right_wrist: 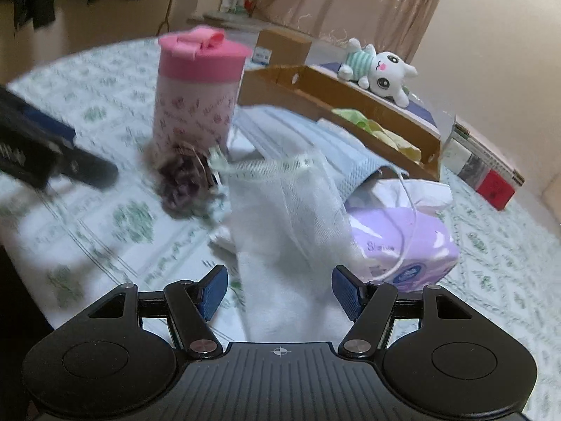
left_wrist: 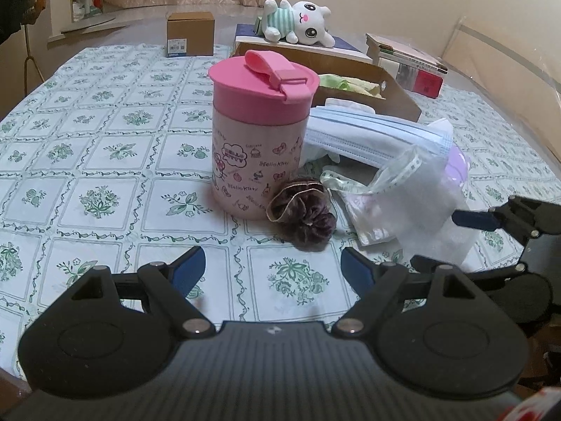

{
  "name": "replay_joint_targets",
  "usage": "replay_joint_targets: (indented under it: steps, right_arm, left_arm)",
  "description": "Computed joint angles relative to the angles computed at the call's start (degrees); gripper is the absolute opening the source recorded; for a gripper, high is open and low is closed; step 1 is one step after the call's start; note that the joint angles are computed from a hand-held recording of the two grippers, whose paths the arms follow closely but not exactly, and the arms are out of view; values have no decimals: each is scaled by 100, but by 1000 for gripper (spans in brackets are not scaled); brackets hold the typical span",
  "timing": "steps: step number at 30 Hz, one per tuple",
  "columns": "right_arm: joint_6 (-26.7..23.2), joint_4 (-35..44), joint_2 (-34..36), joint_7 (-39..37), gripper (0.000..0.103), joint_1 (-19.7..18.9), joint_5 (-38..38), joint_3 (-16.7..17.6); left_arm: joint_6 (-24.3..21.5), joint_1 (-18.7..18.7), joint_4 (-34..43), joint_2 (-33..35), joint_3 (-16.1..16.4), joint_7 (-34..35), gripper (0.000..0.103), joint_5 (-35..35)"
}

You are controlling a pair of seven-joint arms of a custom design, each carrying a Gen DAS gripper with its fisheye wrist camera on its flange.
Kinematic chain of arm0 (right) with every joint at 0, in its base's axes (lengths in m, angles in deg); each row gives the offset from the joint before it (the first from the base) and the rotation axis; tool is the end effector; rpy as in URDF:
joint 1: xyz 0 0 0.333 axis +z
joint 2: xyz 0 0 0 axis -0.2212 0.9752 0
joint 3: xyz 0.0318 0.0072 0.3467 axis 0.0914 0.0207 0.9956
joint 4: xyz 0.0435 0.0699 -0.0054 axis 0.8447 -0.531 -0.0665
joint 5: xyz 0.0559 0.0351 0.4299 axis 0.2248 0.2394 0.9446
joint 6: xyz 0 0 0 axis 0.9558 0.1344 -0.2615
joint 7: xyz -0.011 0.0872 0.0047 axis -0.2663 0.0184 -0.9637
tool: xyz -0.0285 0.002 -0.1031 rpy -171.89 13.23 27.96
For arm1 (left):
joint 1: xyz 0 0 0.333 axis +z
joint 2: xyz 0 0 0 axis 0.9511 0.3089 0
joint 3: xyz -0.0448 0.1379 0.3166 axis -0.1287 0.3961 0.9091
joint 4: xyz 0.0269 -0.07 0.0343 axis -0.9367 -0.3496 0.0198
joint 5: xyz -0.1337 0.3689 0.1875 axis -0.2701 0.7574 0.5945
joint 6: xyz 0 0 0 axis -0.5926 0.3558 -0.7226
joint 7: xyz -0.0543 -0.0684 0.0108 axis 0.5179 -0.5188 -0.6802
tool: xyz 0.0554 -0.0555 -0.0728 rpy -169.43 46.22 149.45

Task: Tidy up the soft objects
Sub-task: 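Grasp the white mesh bag with the right tool, then grasp the brown scrunchie with the left tool while the right tool holds the mesh bag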

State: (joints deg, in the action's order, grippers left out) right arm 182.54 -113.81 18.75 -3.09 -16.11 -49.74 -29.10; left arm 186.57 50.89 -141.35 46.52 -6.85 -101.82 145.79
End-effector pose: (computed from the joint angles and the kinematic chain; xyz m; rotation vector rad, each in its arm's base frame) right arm 0.6058 0.1476 0.2711 -2.2381 1.0308 -0.7273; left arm 0.5786 -0.3350 0.3079 -1.8528 1.7548 -0.8401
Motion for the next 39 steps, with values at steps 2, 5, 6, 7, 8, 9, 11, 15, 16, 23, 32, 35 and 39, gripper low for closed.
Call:
replay_joint_targets:
  steps: [2, 5, 6, 7, 8, 9, 11, 15, 16, 23, 32, 35, 39]
  right_arm:
    - [-129, 39, 35, -65, 66, 230, 210, -237]
    - [-222, 72, 75, -131, 66, 390, 515, -404]
    - [-268, 91, 106, -93, 66, 211, 494, -249]
    - [-340, 114, 145, 7, 63, -106, 427, 37]
    - [-439, 133, 174, 98, 52, -436, 353, 338]
    - [-518, 144, 196, 153, 46, -708, 308, 591]
    - [-551, 144, 183, 140, 25, -779, 367, 673]
    - [-521, 48, 116, 193, 3, -1019, 424, 936]
    - [-521, 12, 108, 260, 1, -1203, 393, 1115]
    - [-416, -354, -14, 982, 0, -2693, -268, 2408]
    - [-302, -597, -300, 1895, 0, -3234, -908, 2619]
    - [-242, -588, -378, 2094, 0, -3025, -983, 2351]
    - [-277, -520, -386, 2365, 0, -2848, -1170, 2101]
  left_arm:
    - [21, 4, 7, 18, 1, -5, 83, -10]
    - [48, 12, 22, 50, 0, 60, 83, -84]
    - [65, 8, 28, 61, 8, 67, 83, -96]
    - [91, 3, 41, 77, 18, 65, 83, -96]
    - [118, -6, 55, 92, 32, 50, 83, -83]
    - [150, -17, 71, 107, 49, 21, 83, -52]
    - [187, -25, 98, 129, 65, 29, 83, -38]
    - [214, -60, 161, 174, 107, -17, 82, 68]
    - [210, -64, 176, 186, 112, -25, 82, 91]
    - [53, -96, 427, 389, 115, 160, 82, 195]
    - [-268, -377, 1147, 994, 240, 787, 75, 28]
    - [-362, -477, 1366, 1189, 297, 1016, 72, -91]
    - [-444, -615, 1575, 1370, 410, 1155, 63, -167]
